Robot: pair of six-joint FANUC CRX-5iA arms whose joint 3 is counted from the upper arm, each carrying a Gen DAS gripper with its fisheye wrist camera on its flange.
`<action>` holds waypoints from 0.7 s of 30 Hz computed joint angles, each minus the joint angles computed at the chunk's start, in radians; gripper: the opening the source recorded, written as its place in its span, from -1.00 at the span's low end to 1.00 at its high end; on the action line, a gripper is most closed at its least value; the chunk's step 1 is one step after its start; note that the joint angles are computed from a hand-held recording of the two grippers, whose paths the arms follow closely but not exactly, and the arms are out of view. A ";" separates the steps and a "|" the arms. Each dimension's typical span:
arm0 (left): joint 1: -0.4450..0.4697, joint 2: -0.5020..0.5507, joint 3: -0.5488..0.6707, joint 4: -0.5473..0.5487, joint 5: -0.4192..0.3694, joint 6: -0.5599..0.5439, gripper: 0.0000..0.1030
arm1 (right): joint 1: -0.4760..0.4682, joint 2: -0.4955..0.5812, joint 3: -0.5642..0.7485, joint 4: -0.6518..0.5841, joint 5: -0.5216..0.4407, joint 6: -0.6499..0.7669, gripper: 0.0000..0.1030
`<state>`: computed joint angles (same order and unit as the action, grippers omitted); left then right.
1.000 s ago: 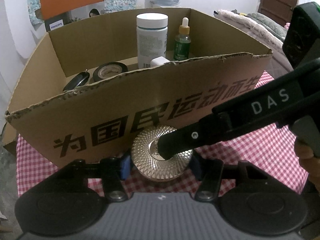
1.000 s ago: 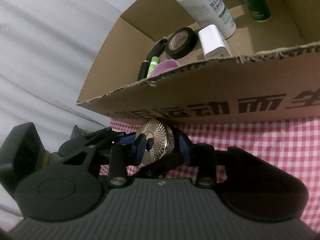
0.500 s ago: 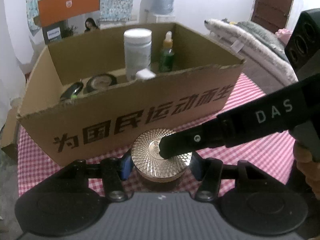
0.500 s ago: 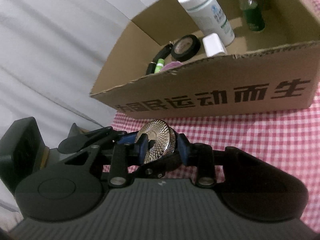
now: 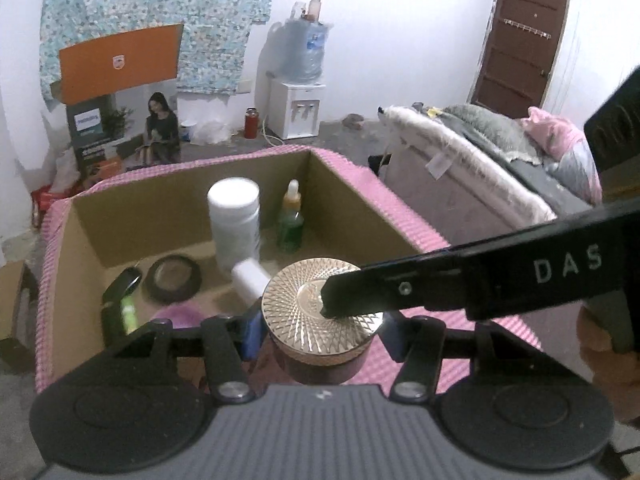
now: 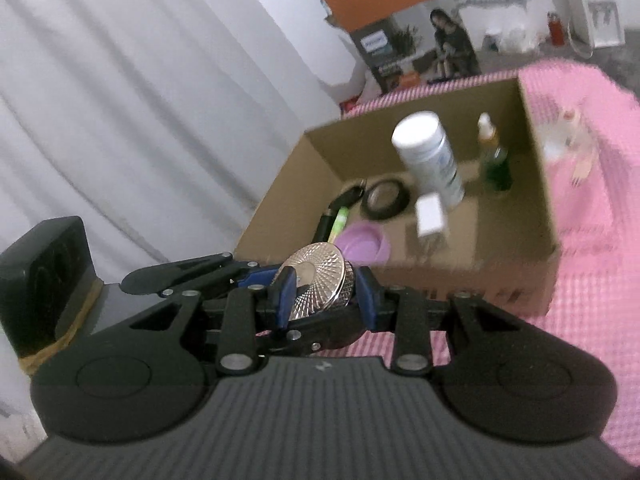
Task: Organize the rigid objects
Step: 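Lift the gold-lidded jar with the right gripper and carry it into the box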
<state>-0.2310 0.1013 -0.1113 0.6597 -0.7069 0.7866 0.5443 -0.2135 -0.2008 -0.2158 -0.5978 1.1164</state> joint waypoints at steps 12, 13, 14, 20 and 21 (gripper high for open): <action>-0.049 0.317 0.400 -0.145 -0.161 0.209 0.12 | -0.204 0.196 0.208 -0.135 -0.148 0.148 -0.37; -0.051 0.343 0.432 -0.154 -0.180 0.226 0.12 | -0.214 0.211 0.219 -0.141 -0.156 0.155 -0.37; -0.051 0.358 0.450 -0.159 -0.191 0.235 0.12 | -0.219 0.229 0.228 -0.142 -0.159 0.158 -0.37; -0.059 0.430 0.539 -0.192 -0.229 0.285 0.12 | -0.242 0.300 0.272 -0.144 -0.173 0.190 -0.38; -0.059 0.437 0.552 -0.196 -0.235 0.294 0.12 | -0.237 0.304 0.272 -0.128 -0.166 0.191 -0.36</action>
<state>-0.2901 0.5384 0.4407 0.4639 -0.9417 1.0805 0.3068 0.0904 0.0712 -0.3440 -0.7635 1.3072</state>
